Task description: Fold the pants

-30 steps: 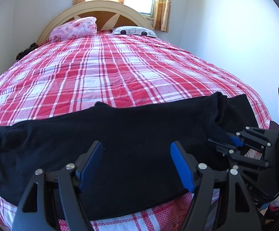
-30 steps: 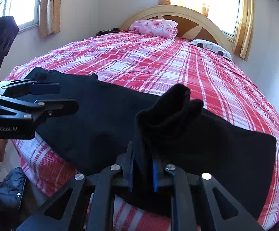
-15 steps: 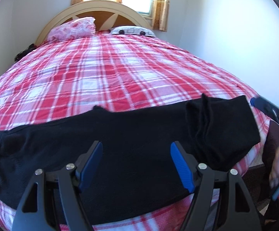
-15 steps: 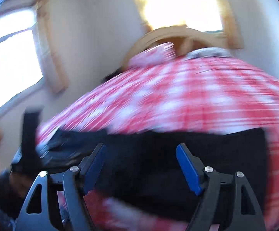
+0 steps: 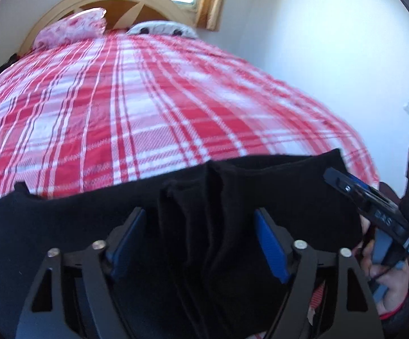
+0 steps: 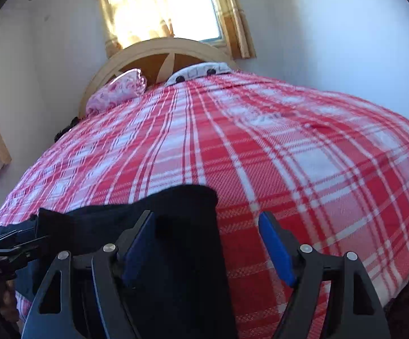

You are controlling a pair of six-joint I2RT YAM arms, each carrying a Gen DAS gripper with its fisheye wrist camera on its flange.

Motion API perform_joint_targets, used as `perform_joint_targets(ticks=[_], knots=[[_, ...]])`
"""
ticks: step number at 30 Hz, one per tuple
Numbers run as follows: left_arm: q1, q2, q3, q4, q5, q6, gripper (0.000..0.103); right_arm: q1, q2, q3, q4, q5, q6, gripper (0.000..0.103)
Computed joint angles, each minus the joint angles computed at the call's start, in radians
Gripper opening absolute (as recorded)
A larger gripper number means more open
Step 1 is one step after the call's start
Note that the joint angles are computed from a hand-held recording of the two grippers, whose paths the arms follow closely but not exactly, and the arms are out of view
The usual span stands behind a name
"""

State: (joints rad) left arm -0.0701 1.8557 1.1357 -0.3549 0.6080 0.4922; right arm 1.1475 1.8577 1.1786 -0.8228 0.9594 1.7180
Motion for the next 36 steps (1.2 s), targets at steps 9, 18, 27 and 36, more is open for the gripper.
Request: perform_joint_targets(ticks=[9,18,27,36], knots=[[0.021,-0.022,0.011,-0.074,0.051,-0.019,0.02,0.004,0.07,0.06,-0.016,0.002,-0.059,0.076],[0.029,-0.03,-0.006,-0.03,-0.017,-0.095,0.054,0.025,0.14,0.215,-0.11,0.114,-0.198,0.054],[0.064,-0.03,-0.003,0.027,-0.115,-0.113,0.074,-0.046,0.161,0.185,0.056,-0.014,-0.314,0.055],[0.185,-0.002,0.017,0.118,-0.202,-0.09,0.074,0.04,0.229,0.359,0.086,0.11,-0.419,0.055]])
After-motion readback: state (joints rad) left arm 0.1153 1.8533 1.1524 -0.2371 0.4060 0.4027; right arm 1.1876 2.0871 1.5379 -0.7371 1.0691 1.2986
